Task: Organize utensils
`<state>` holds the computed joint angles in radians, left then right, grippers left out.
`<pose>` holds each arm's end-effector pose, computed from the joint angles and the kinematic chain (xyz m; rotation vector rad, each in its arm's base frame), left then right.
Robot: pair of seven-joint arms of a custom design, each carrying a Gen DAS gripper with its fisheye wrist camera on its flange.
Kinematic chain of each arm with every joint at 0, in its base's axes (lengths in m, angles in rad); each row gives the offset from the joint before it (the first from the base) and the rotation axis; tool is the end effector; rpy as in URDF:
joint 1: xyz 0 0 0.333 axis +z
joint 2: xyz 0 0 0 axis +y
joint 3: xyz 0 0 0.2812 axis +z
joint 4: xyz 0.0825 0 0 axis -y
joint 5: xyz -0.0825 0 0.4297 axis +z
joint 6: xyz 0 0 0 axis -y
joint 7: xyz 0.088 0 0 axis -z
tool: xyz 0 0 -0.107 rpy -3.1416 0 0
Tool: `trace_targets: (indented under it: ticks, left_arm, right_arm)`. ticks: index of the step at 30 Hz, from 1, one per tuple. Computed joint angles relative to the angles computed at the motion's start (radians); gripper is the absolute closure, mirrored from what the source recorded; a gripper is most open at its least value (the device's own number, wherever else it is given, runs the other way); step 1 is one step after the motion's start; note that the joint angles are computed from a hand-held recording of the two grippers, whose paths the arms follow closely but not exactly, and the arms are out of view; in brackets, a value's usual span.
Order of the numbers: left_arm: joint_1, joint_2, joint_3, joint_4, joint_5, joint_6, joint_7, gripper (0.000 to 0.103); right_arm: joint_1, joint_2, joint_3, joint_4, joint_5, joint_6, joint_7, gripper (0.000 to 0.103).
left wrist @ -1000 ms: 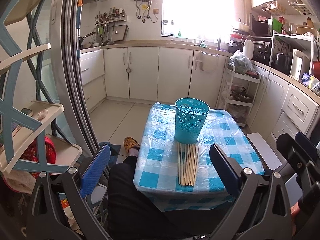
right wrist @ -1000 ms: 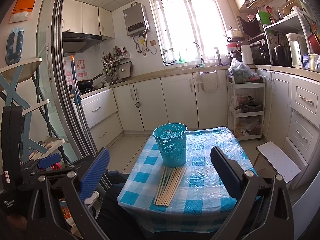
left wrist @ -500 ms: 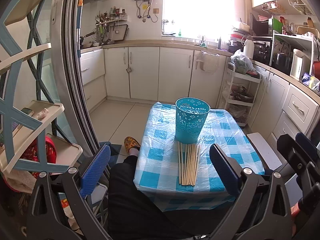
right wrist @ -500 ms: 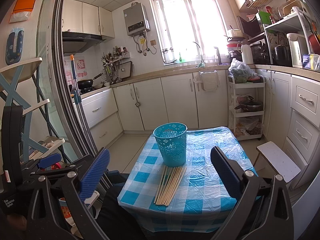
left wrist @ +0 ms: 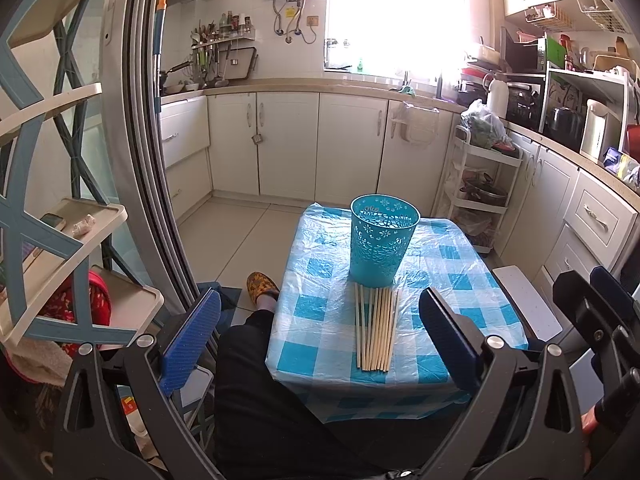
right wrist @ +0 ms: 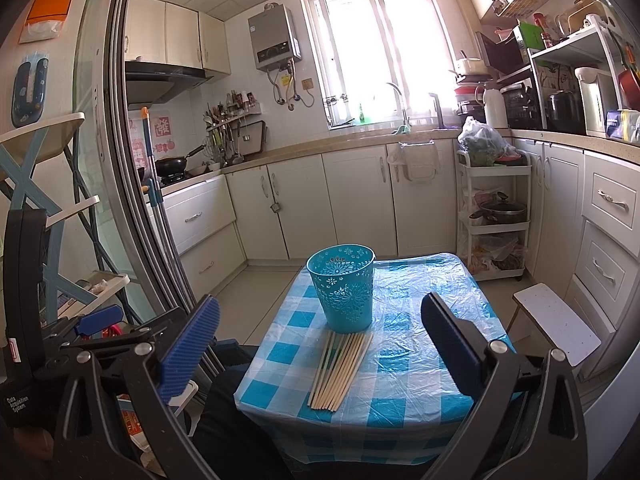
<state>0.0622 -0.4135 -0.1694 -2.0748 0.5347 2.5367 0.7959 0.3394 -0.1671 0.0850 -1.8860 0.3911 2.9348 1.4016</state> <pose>0.5331 -0.0781 0.6604 -1.8356 1.2914 -0.7370 0.5570 0.2295 0.6827 -1.5562 1.1788 -0.5641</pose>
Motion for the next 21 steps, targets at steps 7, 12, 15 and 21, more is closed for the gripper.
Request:
trace_targets:
  ticks: [7, 12, 15, 21]
  left_arm:
    - [-0.01, 0.01, 0.005, 0.006, -0.019, 0.002, 0.013, 0.007]
    - [-0.021, 0.022, 0.026, 0.02, -0.063, -0.024, 0.056, 0.008]
    - [-0.014, 0.051, 0.027, 0.035, -0.071, -0.014, 0.05, 0.008]
    - [-0.044, 0.224, 0.084, 0.141, -0.23, -0.03, 0.207, 0.008]
  right_arm:
    - [-0.004, -0.005, 0.007, -0.017, -0.024, 0.004, 0.011, 0.006]
    - [-0.039, 0.007, 0.023, 0.042, -0.163, -0.156, 0.099, 0.006]
    - [-0.038, 0.037, 0.017, 0.075, -0.166, -0.172, 0.074, 0.006]
    - [-0.055, 0.262, -0.007, 0.295, -0.183, -0.395, 0.153, 0.006]
